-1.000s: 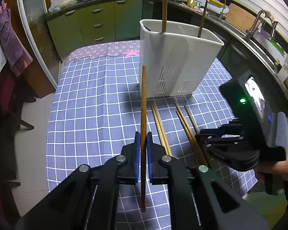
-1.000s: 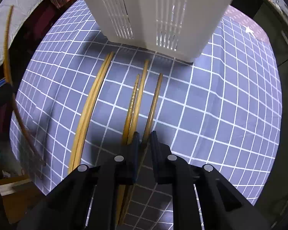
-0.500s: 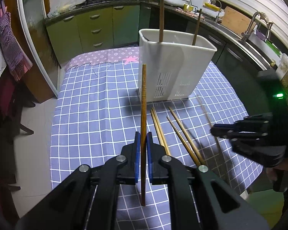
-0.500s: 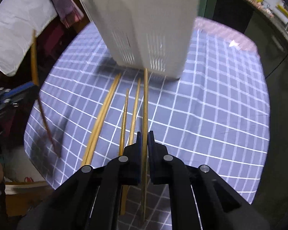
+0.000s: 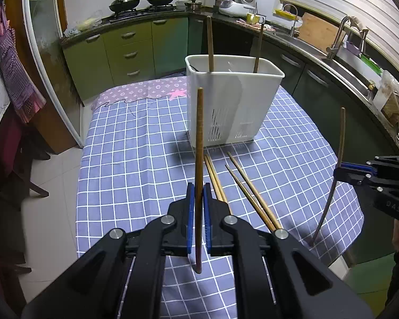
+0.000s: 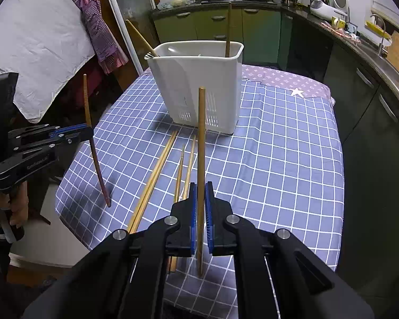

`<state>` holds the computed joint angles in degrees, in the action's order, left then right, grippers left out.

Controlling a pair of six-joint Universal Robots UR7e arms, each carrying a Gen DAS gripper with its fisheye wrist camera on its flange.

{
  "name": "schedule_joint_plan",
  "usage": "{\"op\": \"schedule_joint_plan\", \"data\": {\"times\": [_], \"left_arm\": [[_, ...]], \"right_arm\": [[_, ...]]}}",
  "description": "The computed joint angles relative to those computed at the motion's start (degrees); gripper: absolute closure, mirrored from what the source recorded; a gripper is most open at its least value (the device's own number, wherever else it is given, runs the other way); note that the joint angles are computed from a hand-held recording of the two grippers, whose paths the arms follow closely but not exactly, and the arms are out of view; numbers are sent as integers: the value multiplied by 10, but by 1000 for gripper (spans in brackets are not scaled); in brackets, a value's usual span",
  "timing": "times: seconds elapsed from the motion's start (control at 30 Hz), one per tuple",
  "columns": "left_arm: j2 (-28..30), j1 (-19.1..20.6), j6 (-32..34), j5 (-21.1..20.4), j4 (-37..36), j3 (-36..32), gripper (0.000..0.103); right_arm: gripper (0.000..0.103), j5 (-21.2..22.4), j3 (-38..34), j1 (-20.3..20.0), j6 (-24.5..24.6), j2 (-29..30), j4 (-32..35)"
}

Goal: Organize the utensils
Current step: 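Raise the held chopsticks upright toward the white caddy with both grippers, then open the left gripper over the caddy while the right gripper releases its chopstick too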

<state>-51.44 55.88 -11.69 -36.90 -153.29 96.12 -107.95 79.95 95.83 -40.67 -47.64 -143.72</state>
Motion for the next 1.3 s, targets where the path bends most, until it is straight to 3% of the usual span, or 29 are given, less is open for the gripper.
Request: {"op": "schedule_joint_plan", "data": {"times": [0.47, 0.83, 0.93, 1.3], "left_arm": [[-5, -11, 29, -4, -23, 5, 96], [9, -21, 64, -18, -24, -38, 96], [18, -30, 93, -24, -35, -62, 96], [100, -54, 286, -20, -228, -208, 96]], "right_arm": [[96, 20, 5, 0, -5, -8, -10], [96, 54, -33, 18, -4, -5, -10], [96, 64, -48, 26, -5, -5, -14], [96, 102, -146, 56, 7, 22, -6]]}}
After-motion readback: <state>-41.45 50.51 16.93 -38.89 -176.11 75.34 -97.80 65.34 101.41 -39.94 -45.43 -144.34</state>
